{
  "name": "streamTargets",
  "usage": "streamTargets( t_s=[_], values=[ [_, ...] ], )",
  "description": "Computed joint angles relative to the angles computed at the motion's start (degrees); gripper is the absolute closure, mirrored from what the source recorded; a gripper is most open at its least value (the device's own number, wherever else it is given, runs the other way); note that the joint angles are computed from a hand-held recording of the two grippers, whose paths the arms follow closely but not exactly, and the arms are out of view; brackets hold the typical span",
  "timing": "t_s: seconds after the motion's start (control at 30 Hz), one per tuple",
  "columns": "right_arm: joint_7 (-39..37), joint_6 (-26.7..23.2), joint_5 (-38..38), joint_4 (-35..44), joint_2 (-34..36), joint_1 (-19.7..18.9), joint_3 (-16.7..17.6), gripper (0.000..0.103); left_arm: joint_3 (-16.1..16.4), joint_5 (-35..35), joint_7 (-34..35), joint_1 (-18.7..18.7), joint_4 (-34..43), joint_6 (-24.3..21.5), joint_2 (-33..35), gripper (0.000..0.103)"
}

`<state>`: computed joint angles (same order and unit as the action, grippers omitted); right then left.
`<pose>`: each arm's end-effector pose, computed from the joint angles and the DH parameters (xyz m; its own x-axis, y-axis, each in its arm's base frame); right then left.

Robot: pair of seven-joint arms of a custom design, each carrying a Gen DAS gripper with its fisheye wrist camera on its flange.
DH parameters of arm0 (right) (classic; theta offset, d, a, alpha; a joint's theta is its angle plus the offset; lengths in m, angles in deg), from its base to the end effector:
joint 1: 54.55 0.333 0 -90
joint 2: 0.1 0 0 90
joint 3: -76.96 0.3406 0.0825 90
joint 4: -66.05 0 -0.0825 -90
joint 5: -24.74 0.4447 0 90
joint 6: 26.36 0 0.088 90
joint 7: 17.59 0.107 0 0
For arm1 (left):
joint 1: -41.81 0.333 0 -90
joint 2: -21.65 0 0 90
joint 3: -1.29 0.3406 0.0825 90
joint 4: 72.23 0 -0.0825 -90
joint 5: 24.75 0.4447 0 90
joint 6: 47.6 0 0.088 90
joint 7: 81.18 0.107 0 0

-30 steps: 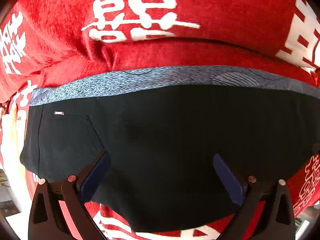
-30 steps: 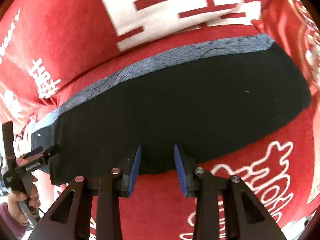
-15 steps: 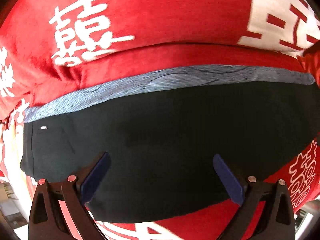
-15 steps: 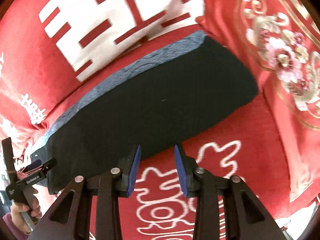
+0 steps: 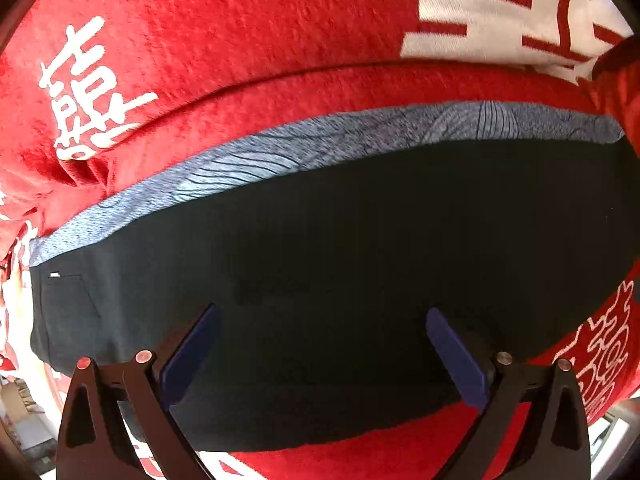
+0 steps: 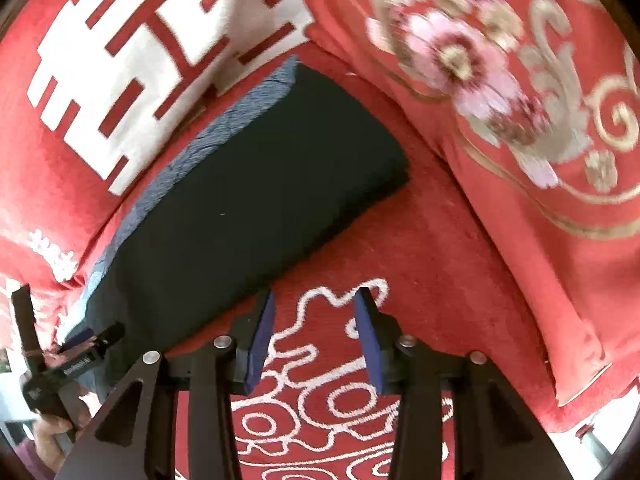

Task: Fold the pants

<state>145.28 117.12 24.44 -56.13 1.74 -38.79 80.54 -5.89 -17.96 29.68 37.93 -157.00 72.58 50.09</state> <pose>0.5914 0.2074 0.4188 -0.7507 -0.5792 -0.3177 -0.5808 0.8078 -0.1004 0.7657 -0.1279 0.4006 -0.5516 -0.8292 -0.0907 -0.8235 0.5586 -0.0989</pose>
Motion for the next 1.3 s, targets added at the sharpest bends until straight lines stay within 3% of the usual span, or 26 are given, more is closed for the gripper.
streamTargets(
  t_s=[0.13,0.37,0.43,0.47,0.5,0.57,0.67,0.77,0.83,0.87,0.93,1.03,1.2,1.3],
  values=[
    [5.37,4.03,-0.54,-3.17,-1.26,-0.24,-0.23,0.059,-0.15,-0.95,-0.08,0.33,0.15,0.23,0.36,0.0],
    [17.98,7.93,-10.42,-4.86,-2.18,-1.17,-0.38,0.059,-0.04,-0.54,0.78,0.21,0.04,0.74,0.35,0.0],
    [18.0,8.44,-12.64,-3.57,-1.09,-1.62,-0.68,0.065,0.03,-0.47,0.31,0.08,-0.09,0.9,0.35,0.0],
    [17.45,9.18,-13.27,-3.25,-0.79,-1.8,-0.9,0.088,0.0,-0.47,-0.03,-0.03,-0.45,0.88,-0.01,0.0],
    [15.69,8.19,-12.96,-2.25,-0.36,-1.95,-1.05,0.096,0.01,-0.52,-0.28,-0.03,-0.57,0.95,-0.21,0.0],
    [14.86,8.46,-15.37,-1.15,-0.17,-1.97,-1.31,0.096,-0.29,-1.16,-0.03,0.34,-1.67,2.59,-1.1,0.0],
    [8.52,3.91,-16.42,2.23,1.43,-1.77,-1.19,0.096,-0.44,-0.89,0.86,0.11,-2.73,2.85,-1.85,0.0],
    [-0.25,1.73,-5.16,2.04,3.34,-2.69,-1.0,0.095,-0.22,-0.65,-0.06,-0.26,-2.03,2.17,-1.2,0.0],
    [2.41,3.87,-4.75,-0.54,1.57,-2.22,-1.36,0.087,-0.3,-1.22,-0.15,-0.01,-1.51,1.47,-0.93,0.0],
    [4.63,1.47,-6.02,-0.6,0.52,-1.81,-1.36,0.08,-0.35,-1.49,0.07,0.2,-1.51,1.34,-0.96,0.0],
    [7.62,-3.65,-8.0,0.39,-0.58,-1.38,-1.1,0.08,-0.37,-1.63,0.25,0.27,-1.25,1.12,-0.8,0.0],
    [10.42,-2.67,-17.19,1.86,-1.7,-1.29,-0.63,0.08,-0.22,-1.38,-0.19,0.12,-1.24,1.58,-0.61,0.0],
    [-7.31,1.82,-12.64,13.45,9.11,-2.92,-1.73,0.08,-0.1,-1.53,-1.1,0.19,-0.65,1.34,0.08,0.0],
    [-13.1,0.61,-8.16,19.26,15.22,-3.46,-2.45,0.08,-0.16,-1.96,-1.31,0.45,-0.56,1.12,0.23,0.0]
  ],
)
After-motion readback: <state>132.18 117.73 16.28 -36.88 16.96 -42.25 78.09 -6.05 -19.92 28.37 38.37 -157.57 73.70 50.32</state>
